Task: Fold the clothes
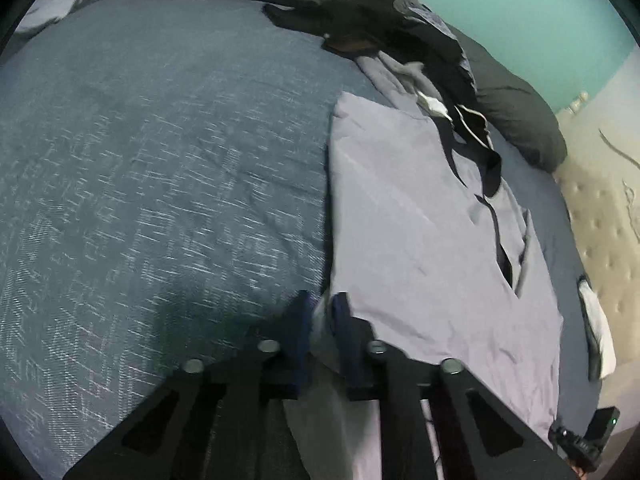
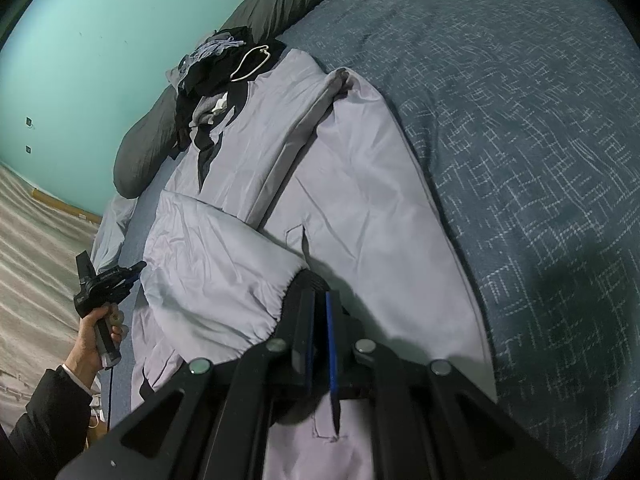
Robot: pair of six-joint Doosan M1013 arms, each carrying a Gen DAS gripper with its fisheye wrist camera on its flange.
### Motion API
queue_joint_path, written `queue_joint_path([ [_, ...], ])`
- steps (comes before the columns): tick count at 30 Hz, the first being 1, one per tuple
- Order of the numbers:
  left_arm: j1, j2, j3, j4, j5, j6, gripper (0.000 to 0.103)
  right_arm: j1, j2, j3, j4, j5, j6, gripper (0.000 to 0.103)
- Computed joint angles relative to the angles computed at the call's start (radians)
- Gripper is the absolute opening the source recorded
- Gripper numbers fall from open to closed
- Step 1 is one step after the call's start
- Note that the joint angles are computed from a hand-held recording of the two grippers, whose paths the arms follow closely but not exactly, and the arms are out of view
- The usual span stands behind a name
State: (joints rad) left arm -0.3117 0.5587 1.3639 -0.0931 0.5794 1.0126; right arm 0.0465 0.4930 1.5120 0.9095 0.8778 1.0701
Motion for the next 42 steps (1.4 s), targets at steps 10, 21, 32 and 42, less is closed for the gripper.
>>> queue_joint_path([
  [10,0.016,-0.024,0.018,-0.098,-0.016,0.142,0.002,0.002,-0.001,0.000,0.000,-0.002,0.003,0.005],
  [21,0.014,-0.016,0.018,-0.168,0.007,0.241,0.035,0.001,0.001,-0.001,0.005,0.001,0.003,0.005],
  [32,0.008,-0.017,0.021,-0.125,0.011,0.229,0.017,-0.002,-0.001,0.002,0.014,0.004,0.002,0.005],
  [42,0.007,-0.047,0.056,-0.101,-0.029,0.216,0.017,-0.008,0.003,0.003,0.044,0.014,0.000,0.005],
])
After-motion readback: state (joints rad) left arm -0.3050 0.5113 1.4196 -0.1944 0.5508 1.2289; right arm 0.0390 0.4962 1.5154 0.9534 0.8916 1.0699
